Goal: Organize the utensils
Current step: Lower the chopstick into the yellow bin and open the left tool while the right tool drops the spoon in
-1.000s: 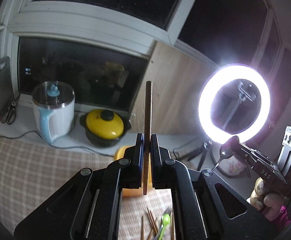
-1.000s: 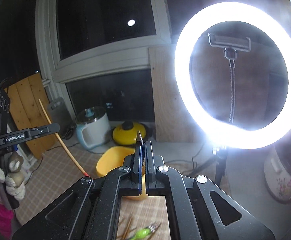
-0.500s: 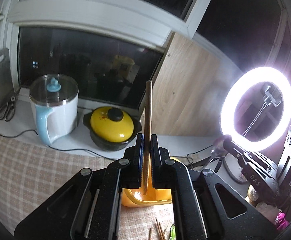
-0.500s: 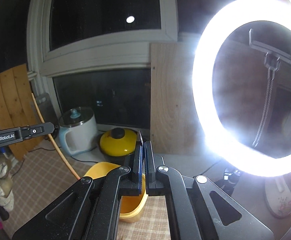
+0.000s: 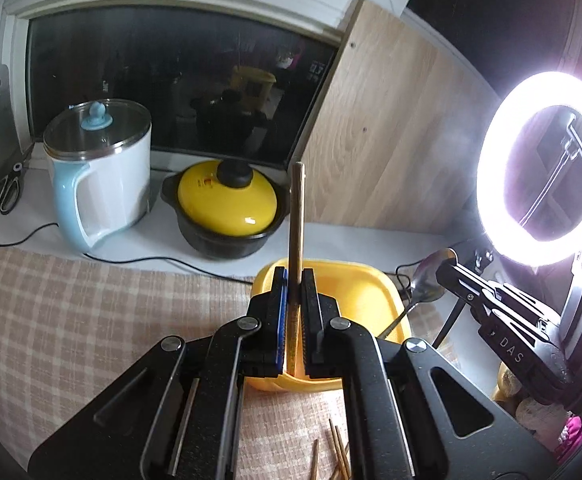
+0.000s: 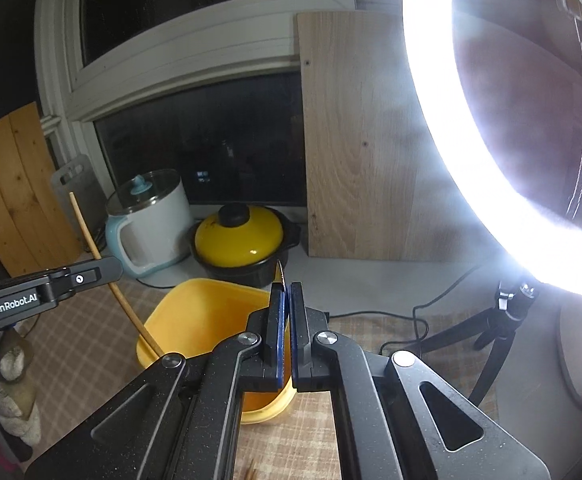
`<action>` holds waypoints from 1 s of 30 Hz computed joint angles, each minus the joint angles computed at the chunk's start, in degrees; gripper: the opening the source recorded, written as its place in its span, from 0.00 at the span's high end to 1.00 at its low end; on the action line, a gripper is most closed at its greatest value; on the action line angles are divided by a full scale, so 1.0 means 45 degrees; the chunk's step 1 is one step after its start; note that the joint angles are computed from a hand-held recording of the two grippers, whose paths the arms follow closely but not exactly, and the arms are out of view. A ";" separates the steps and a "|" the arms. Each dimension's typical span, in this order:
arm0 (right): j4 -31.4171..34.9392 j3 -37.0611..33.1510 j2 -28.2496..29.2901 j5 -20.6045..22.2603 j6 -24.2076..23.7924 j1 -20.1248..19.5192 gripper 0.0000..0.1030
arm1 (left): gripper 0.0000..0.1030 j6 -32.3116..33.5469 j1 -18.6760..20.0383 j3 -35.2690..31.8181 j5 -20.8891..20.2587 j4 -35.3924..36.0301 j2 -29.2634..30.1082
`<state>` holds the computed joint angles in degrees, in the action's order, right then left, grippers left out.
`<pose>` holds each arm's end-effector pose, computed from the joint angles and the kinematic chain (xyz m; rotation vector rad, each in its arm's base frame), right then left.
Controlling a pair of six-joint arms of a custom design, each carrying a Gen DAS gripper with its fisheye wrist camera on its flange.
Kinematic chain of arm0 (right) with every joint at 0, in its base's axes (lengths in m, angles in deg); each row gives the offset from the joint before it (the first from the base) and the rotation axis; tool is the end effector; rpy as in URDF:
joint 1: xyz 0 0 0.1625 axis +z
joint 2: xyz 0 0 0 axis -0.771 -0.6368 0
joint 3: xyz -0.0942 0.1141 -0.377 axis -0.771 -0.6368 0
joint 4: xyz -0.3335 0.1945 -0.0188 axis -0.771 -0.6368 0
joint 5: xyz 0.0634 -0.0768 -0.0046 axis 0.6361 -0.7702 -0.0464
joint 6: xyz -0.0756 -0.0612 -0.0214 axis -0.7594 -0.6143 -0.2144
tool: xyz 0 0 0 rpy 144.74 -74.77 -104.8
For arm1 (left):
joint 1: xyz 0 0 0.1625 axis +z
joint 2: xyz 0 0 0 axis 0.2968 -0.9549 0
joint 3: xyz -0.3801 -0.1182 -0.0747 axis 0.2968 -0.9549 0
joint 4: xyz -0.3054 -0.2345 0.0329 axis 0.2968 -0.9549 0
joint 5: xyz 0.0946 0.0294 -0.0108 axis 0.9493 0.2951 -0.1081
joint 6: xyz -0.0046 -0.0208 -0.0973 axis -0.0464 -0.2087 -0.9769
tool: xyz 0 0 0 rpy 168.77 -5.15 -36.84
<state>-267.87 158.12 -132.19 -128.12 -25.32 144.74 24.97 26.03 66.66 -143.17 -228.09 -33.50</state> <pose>0.1364 -0.6130 0.4016 0.3714 -2.1726 1.2230 -0.4744 -0.6905 0.1024 0.7739 2.7066 -0.7714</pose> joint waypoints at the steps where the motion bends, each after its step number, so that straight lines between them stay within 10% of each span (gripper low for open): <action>1: 0.0045 0.0068 -0.0017 0.0020 0.0091 -0.0053 0.99 | 0.96 0.0017 -0.0009 0.0020 0.0016 0.0049 0.0031; 19: 0.0978 0.0347 -0.0357 0.0364 0.0552 -0.0314 0.94 | 0.96 0.0420 -0.0309 0.0670 0.0697 -0.0326 -0.0129; 24: 0.0646 0.0614 -0.0592 0.0523 0.0477 -0.0247 0.73 | 0.96 0.0512 -0.0414 0.1106 0.0986 -0.0723 -0.0414; 30: 0.0446 0.0983 -0.0929 0.0727 0.0512 -0.0201 0.73 | 0.96 0.0718 -0.0583 0.1645 0.1325 -0.1153 -0.0767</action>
